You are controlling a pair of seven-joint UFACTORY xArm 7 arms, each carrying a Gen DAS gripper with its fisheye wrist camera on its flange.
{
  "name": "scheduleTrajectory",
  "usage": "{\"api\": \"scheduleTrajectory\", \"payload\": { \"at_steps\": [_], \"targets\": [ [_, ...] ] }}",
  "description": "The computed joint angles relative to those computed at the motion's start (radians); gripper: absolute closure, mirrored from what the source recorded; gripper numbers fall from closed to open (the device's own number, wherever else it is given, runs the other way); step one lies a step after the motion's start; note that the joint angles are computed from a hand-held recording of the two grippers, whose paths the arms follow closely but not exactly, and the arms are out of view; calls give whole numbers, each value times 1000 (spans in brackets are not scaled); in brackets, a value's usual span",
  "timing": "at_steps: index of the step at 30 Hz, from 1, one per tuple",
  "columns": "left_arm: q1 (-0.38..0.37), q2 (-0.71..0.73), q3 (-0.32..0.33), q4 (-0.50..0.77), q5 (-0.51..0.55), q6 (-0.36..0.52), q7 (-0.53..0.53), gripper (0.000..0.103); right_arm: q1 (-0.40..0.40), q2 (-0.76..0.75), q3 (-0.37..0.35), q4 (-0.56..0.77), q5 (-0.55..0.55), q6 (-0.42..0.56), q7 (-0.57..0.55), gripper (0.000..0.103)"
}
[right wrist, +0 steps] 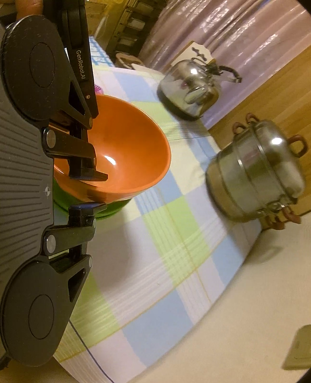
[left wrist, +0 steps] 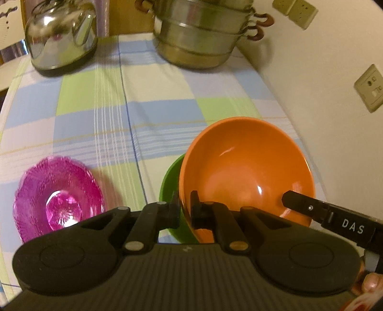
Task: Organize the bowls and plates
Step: 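Carry the orange bowl and lower it into the green bowl stack, then open both tools to release the orange bowl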
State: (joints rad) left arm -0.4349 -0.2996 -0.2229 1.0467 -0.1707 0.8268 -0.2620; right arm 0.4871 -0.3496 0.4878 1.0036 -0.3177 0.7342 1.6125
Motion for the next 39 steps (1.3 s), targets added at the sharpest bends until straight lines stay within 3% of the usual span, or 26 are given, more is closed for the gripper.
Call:
{"api": "scheduleTrajectory", "payload": {
  "at_steps": [17,39],
  "targets": [
    [5,60,12,-32,-20,-23,8,96,29,64,-56,-56,61,-99,-57,85],
    [4,59,5,-44,20,-41,9,94,40,98,-58,-41,41,-104,-73,85]
  ]
}}
